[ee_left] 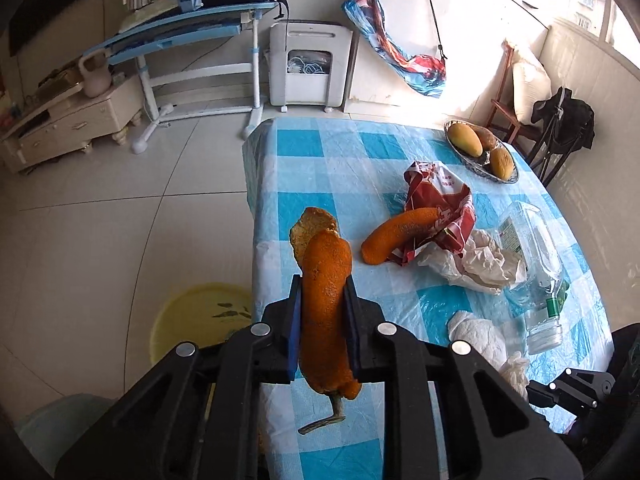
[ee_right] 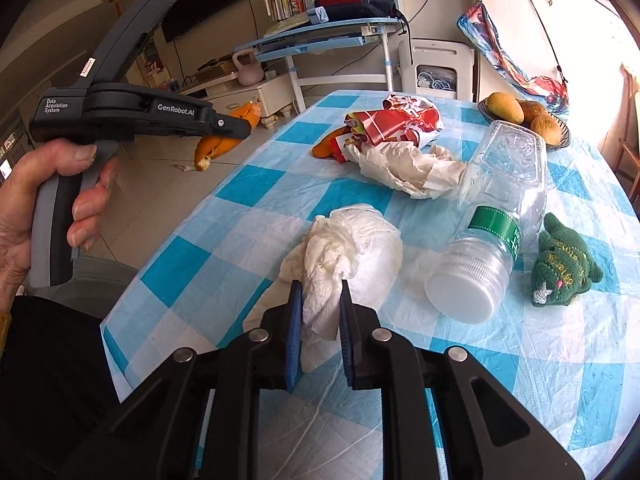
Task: Collect trash
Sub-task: 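Carry the peel to the yellow bucket and open the left tool while the right tool holds the tissue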
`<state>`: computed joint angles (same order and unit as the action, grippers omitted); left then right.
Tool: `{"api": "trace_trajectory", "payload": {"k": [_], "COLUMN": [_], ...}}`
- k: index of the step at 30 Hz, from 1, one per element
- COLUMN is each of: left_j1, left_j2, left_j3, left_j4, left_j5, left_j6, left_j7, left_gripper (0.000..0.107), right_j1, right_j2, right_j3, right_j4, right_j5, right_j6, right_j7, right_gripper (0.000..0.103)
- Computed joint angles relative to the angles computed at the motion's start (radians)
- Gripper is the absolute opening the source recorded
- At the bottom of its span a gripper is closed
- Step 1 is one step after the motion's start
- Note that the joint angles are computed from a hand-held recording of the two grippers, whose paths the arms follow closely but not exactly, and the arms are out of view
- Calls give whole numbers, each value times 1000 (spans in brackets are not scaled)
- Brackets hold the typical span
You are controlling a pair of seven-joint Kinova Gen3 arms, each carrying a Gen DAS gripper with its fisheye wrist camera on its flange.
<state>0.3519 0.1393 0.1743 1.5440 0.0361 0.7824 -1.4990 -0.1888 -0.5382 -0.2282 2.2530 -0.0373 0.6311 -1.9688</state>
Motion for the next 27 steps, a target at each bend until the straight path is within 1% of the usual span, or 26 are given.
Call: {"api": "trace_trajectory", "payload": {"k": [3, 6, 10, 11, 14, 18, 24, 27], "left_j1": [-48, -90, -150, -160, -185, -197, -171, -161], "left_j2": [-43, -80, -111, -115, -120, -103, -41, -7], "left_j3": [-21, -40, -66, -71, -80, -80, -74, -81], "left_j4": [38, 71, 102, 107, 116, 118, 91, 71], "left_j5": [75, 122, 199, 202, 200, 163, 42, 4], "left_j6": [-65, -118, -148, -151, -159, -161, -142, -118], "left_j7": [6, 21, 23, 34, 66, 129, 243, 291], "left_gripper": [18, 18, 18, 18, 18, 18, 18, 20], "right_j1": [-7, -18, -30, -32, -36, -41, -56, -64], "right_j2": [-4, -5, -4, -3, -1, -2, -6, -3], "right_j3": [3, 6, 8, 8, 4, 3, 12, 24], "right_j4": [-6, -11, -14, -16, -21, -30, -43, -47], "right_j5": [0, -3, -10, -12, -15, -18, -24, -30], "right_j6": [-10, -15, -21, -22, -29, -38, -54, -63], "right_j7": [6, 16, 29, 31, 35, 41, 61, 74], "right_gripper": [18, 18, 18, 18, 18, 18, 18, 18]}}
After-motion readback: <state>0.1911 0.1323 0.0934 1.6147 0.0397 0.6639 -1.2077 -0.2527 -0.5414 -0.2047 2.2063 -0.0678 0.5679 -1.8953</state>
